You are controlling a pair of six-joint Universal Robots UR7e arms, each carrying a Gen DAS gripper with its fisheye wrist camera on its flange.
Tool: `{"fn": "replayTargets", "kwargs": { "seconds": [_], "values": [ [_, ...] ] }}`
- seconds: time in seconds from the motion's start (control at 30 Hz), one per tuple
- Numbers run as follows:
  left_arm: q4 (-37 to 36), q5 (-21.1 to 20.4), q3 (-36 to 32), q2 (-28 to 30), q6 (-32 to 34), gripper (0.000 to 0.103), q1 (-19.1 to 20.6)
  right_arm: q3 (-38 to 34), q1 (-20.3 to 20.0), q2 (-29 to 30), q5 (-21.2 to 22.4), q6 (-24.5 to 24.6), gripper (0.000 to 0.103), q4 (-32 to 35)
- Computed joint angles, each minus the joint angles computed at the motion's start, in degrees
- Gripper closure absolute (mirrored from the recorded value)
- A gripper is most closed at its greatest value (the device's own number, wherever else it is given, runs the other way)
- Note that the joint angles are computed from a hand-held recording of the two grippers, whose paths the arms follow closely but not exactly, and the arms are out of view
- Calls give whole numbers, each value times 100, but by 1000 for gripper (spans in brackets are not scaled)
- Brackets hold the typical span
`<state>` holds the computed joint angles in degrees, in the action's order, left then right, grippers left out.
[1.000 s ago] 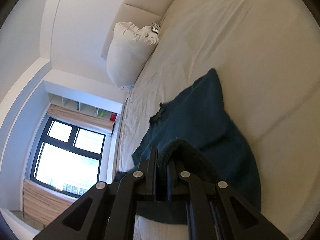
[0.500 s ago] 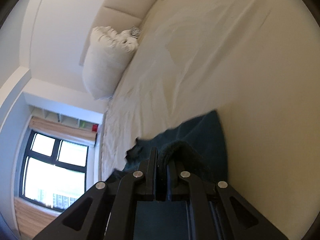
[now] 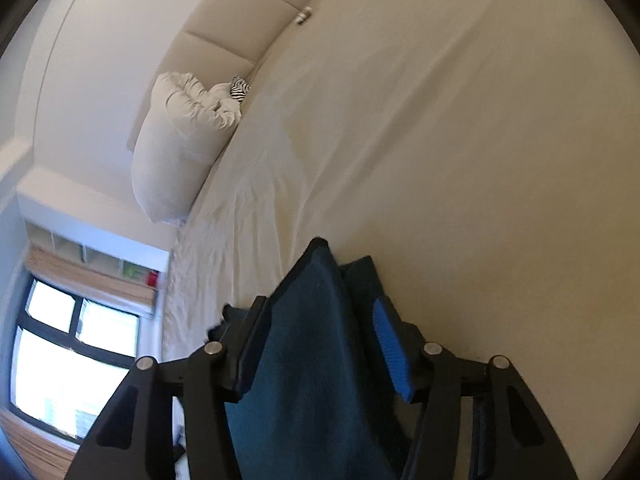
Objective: Fold small clothes
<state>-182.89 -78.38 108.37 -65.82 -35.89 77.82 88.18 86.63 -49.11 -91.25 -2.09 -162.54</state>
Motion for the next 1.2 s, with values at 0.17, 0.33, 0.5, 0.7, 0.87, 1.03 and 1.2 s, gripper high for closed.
{"fn": "replayTargets", "kwargs": {
  "seconds": [0.17, 0.33, 0.5, 0.7, 0.87, 1.03, 1.2],
  "values": [
    [-211, 664, 361, 17, 671, 28, -590, 739, 245, -362, -349, -768, 46, -412],
    [47, 1316, 418, 342, 968, 28, -807, 894, 403, -243, -596, -1492, 46, -256],
    [-391, 1021, 714, 370, 742, 41, -603, 869, 206, -96, -837, -1529, 56, -314],
    [-187, 2195, 848, 109, 708, 42, -1025, 1192, 338, -325, -1211, -1126, 56, -1116],
    [-99, 2642, 573, 295, 1419, 41, -1446, 1048, 649, -217, -752, -1303, 52, -1078],
    [-86, 2273, 229, 628, 1572, 41, -1362, 638, 631, 185, -450, -1448, 46, -880],
    [1058, 2418, -180, 800, 1515, 41, -1064, 398, 300, 231, -847, -662, 59, -514]
  ]
}}
